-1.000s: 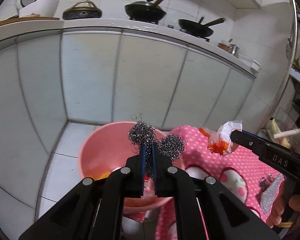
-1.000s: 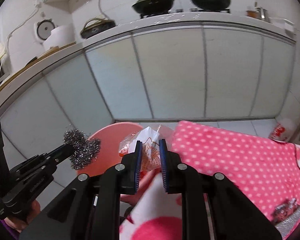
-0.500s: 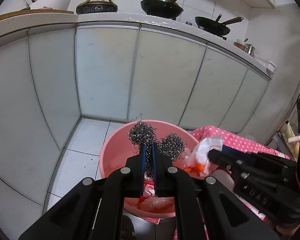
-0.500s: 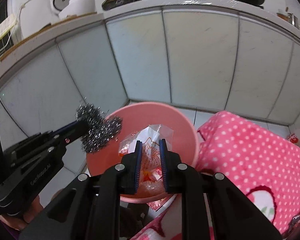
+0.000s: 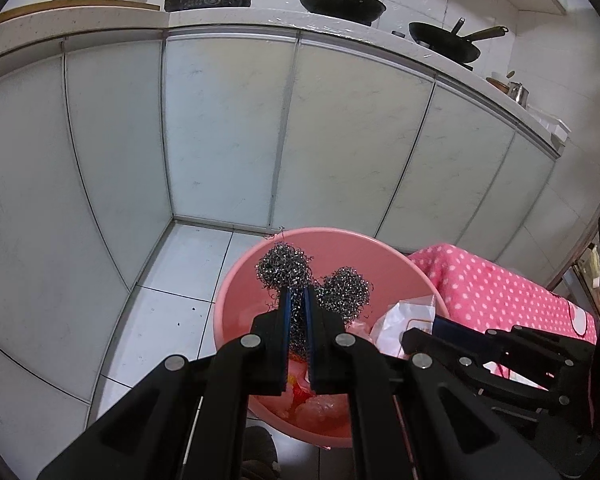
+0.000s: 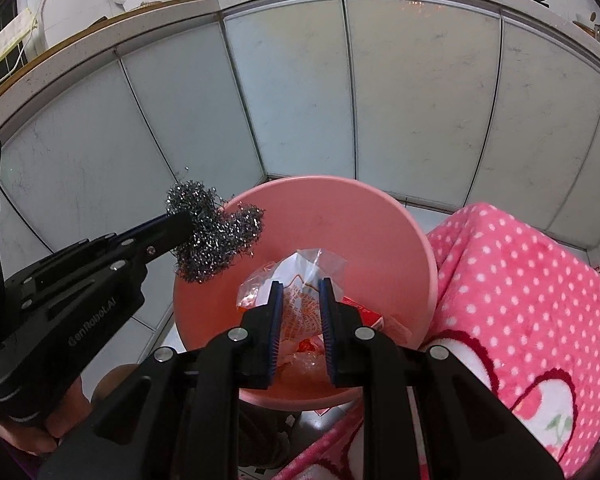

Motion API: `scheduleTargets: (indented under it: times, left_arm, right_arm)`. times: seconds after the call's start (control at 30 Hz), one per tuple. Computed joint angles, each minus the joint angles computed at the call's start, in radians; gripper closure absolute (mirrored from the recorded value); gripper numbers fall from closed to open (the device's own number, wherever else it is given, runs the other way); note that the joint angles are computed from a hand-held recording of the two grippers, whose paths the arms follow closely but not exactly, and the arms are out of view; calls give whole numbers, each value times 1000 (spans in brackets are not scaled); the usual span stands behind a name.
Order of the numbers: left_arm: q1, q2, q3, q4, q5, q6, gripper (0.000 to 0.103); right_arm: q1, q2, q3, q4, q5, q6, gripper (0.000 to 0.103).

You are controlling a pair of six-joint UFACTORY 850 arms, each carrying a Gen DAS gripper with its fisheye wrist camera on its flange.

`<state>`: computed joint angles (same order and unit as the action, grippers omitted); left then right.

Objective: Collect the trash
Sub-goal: 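Open both tools to drop the steel wool and orange wrapper into the bucket, then move both tools back over the remaining trash on the table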

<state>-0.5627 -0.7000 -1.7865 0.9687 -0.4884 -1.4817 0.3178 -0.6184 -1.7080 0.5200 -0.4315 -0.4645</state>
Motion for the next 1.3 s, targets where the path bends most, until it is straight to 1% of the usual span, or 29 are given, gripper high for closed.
scheduleTargets:
  times: [0.03,0.13,0.3,0.4,0.47,0.53,0.63,0.73,1.1,1.3]
  left_arm:
    - [1,0,0,3,1,-3,97]
    - [2,-6,-13,6,-5,4,97]
    - [-4,-10,-20,41,-27,-19,94]
    - [-6,-11,-25,41,-36,-14,84]
    - [-9,-6,-19,63,-36,-33,72]
    - [-12,-2,-15,83,-41,-44,68]
    - [-15,3,-13,93,-40,-49,67]
    - [-18,13,-6,99,-38,-56,63]
    - [-45,65,42,136,-67,-101,62]
    - [-70,96,68,151,-83,-113,62]
  right_arm:
    - [-2,-3,-6,-5,-8,5,83]
    - [-3,-15,-23,-40,-31,46,82]
    - [-9,-29,-40,-40,-56,71,81]
    - [-12,-30,-40,-40,-58,78,80]
    - [-15,-31,-43,-44,-62,85,79]
    - [-21,-34,-47,-37,-67,80,78]
    - [-29,-24,-31,-3,-65,50,64]
    - [-33,-8,-6,19,-55,20,62]
    - [-49,81,114,130,-11,-93,62]
    - [-68,143,180,238,9,-180,62]
